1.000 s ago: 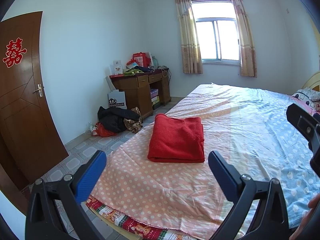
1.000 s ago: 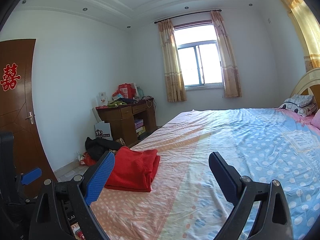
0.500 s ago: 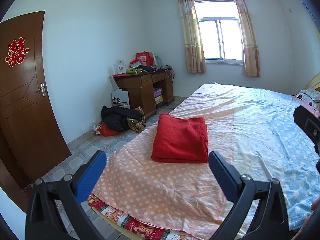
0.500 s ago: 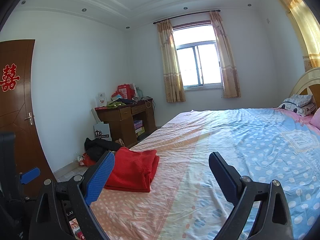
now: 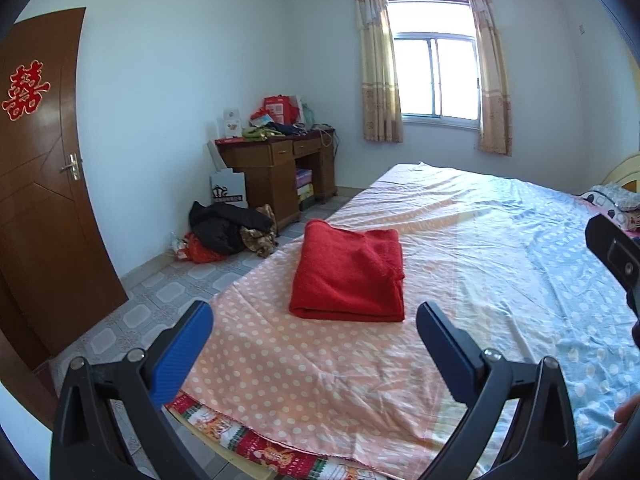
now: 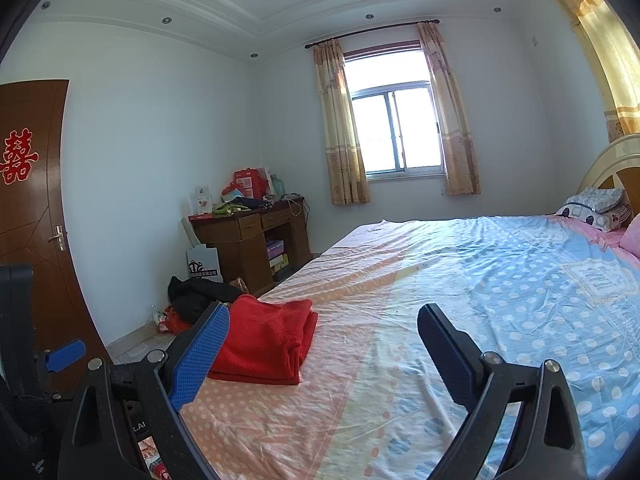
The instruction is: Fold small clothes
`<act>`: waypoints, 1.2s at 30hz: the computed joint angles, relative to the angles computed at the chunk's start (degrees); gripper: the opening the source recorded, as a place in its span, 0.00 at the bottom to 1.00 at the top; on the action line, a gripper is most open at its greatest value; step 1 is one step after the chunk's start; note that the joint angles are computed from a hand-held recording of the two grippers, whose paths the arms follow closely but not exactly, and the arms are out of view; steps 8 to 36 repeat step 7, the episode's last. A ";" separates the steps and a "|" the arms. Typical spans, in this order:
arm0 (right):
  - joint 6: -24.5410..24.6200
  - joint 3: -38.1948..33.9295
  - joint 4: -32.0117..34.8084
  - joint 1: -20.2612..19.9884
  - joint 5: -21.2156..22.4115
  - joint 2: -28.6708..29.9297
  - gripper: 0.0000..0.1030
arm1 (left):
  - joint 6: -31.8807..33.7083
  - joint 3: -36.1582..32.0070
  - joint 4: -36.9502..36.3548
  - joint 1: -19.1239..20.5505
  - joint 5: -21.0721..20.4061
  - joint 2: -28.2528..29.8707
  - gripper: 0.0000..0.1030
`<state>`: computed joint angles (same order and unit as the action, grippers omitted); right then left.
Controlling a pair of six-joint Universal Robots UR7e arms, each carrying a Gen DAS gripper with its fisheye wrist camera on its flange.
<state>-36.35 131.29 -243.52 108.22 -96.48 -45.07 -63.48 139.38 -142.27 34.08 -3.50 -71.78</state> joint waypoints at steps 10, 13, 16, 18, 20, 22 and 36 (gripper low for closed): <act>0.28 -0.11 0.18 0.49 -0.63 0.05 0.93 | -4.31 -0.81 6.21 0.07 0.11 -0.78 1.00; 0.28 -0.11 0.18 0.49 -0.63 0.05 0.93 | -4.31 -0.81 6.21 0.07 0.11 -0.78 1.00; 0.28 -0.11 0.18 0.49 -0.63 0.05 0.93 | -4.31 -0.81 6.21 0.07 0.11 -0.78 1.00; 0.28 -0.11 0.18 0.49 -0.63 0.05 0.93 | -4.31 -0.81 6.21 0.07 0.11 -0.78 1.00; 0.28 -0.11 0.18 0.49 -0.63 0.05 0.93 | -4.31 -0.81 6.21 0.07 0.11 -0.78 1.00; 0.28 -0.11 0.18 0.49 -0.63 0.05 0.93 | -4.31 -0.81 6.21 0.07 0.11 -0.78 1.00; 0.28 -0.11 0.18 0.49 -0.63 0.05 0.93 | -4.31 -0.81 6.21 0.07 0.11 -0.78 1.00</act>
